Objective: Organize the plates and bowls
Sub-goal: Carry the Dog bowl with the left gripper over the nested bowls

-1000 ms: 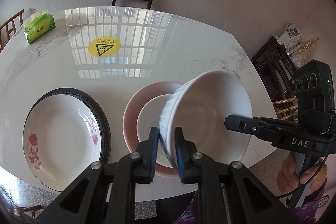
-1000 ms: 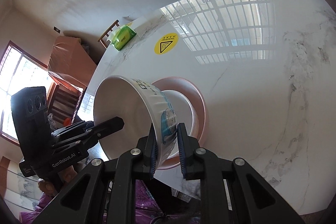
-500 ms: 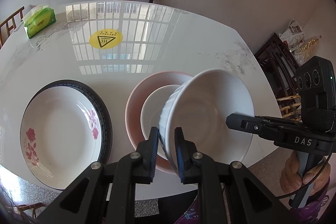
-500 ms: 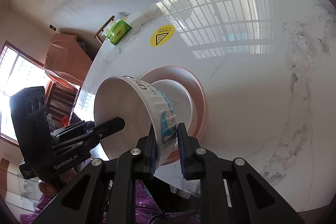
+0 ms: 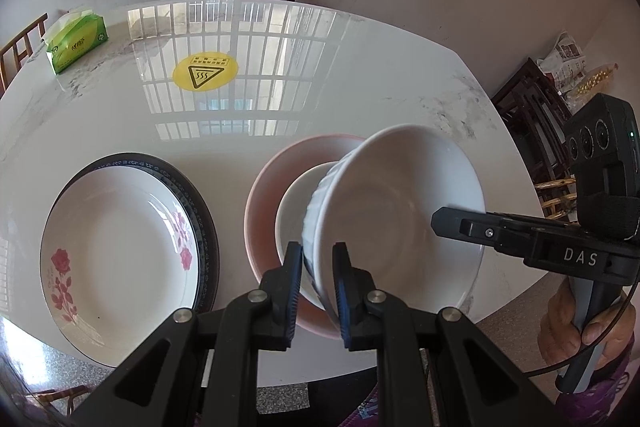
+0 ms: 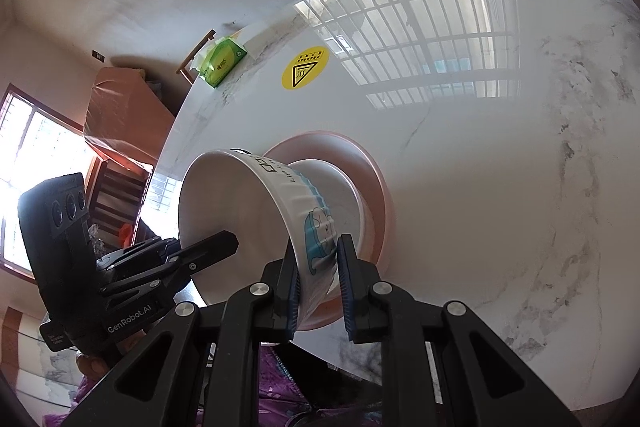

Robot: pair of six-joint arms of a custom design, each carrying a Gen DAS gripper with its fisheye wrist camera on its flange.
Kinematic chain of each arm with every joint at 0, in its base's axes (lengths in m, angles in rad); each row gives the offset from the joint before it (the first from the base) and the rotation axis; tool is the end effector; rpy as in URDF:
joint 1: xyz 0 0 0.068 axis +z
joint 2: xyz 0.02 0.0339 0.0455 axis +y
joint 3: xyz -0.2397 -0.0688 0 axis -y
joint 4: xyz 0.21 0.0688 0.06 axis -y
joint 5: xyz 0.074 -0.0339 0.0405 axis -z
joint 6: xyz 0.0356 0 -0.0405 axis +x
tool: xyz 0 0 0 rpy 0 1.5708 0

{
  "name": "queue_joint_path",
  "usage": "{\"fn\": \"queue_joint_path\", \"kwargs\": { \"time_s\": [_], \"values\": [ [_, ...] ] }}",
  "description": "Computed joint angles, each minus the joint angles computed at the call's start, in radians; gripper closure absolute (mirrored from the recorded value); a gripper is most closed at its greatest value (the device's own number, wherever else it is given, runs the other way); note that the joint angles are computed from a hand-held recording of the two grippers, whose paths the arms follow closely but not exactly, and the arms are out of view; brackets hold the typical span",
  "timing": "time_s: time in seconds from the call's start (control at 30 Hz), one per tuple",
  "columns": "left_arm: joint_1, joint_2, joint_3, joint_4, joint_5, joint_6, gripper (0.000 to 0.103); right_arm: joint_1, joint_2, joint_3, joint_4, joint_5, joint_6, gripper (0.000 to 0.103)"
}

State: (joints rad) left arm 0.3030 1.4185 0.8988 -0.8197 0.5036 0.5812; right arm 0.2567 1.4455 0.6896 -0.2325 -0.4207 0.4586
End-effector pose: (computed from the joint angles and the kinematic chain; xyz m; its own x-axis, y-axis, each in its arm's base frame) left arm 0.2149 0.0492 0.1958 -0.8620 0.2343 -0.4496 0.3799 0.8857 -0.2667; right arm 0.2309 0.0757 0.1620 -0.9231 0.1755 -0.3422 -0.0450 0.8344 0.5493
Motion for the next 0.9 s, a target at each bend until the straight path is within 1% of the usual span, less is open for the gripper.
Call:
{"fn": "queue_joint_path", "kwargs": {
  "time_s": [0.23, 0.5, 0.7, 0.9],
  "values": [
    [-0.024, -0.032, -0.04, 0.056, -0.033, -0.016, 0.087, -0.001, 0.039, 0.012, 0.017, -0.002, -0.002, 0.087],
    [-0.032, -0.073, -0.086, 0.121, -0.049, -0.015, 0.087, 0.002, 0.086, 0.022, 0.043, 0.009, 0.001, 0.086],
    [-0.032, -0.101, -0.127, 0.181, -0.063, -0.008, 0.087, 0.013, 0.091, 0.022, 0.052, 0.03, -0.001, 0.084],
    [-0.035, -0.115, -0.149, 0.213, -0.073, -0.008, 0.087, 0.017, 0.098, 0.029, 0.055, 0.031, -0.001, 0.084]
  ]
}}
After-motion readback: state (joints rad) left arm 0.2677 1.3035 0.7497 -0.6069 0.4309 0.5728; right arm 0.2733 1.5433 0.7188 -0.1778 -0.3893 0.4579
